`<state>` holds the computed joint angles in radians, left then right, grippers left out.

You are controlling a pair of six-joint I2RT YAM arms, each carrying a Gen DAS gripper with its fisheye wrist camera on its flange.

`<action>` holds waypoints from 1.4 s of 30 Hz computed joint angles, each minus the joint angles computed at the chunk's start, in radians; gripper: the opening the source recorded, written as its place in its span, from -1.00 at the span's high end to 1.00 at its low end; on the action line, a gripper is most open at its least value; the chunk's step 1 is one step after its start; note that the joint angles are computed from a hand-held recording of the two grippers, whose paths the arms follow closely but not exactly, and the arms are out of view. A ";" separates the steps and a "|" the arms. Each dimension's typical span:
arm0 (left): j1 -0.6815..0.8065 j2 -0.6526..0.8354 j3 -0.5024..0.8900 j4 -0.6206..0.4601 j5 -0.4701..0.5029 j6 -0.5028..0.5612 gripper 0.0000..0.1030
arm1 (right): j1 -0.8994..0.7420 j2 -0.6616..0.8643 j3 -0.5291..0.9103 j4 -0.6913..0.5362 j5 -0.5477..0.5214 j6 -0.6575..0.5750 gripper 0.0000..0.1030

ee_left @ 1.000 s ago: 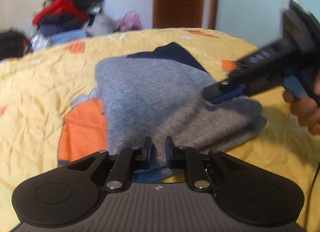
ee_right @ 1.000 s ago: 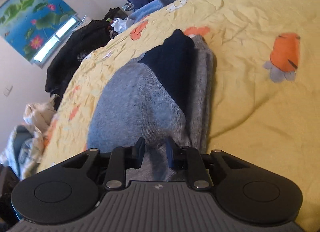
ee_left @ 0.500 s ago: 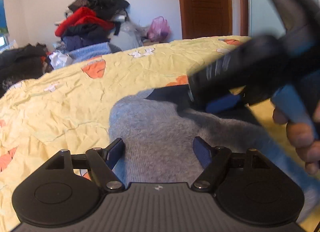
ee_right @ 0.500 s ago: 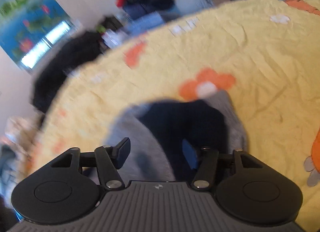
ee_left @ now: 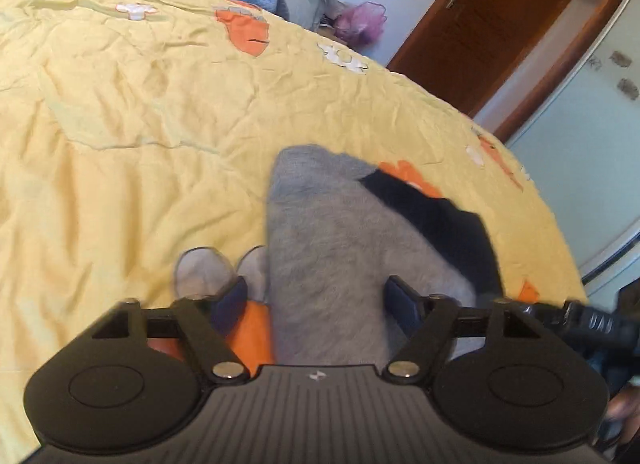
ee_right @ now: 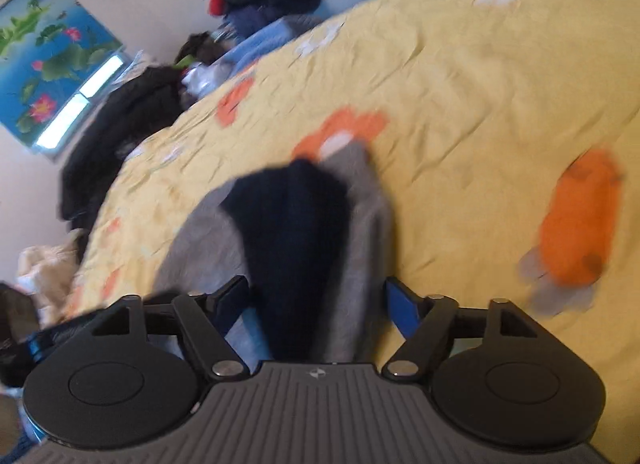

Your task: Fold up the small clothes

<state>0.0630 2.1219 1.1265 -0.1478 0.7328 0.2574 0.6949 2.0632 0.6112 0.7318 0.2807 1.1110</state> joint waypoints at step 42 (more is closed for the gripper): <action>0.352 -0.603 -0.789 0.448 0.019 0.546 -0.69 | 0.657 -0.052 0.362 -1.118 0.615 0.575 -0.70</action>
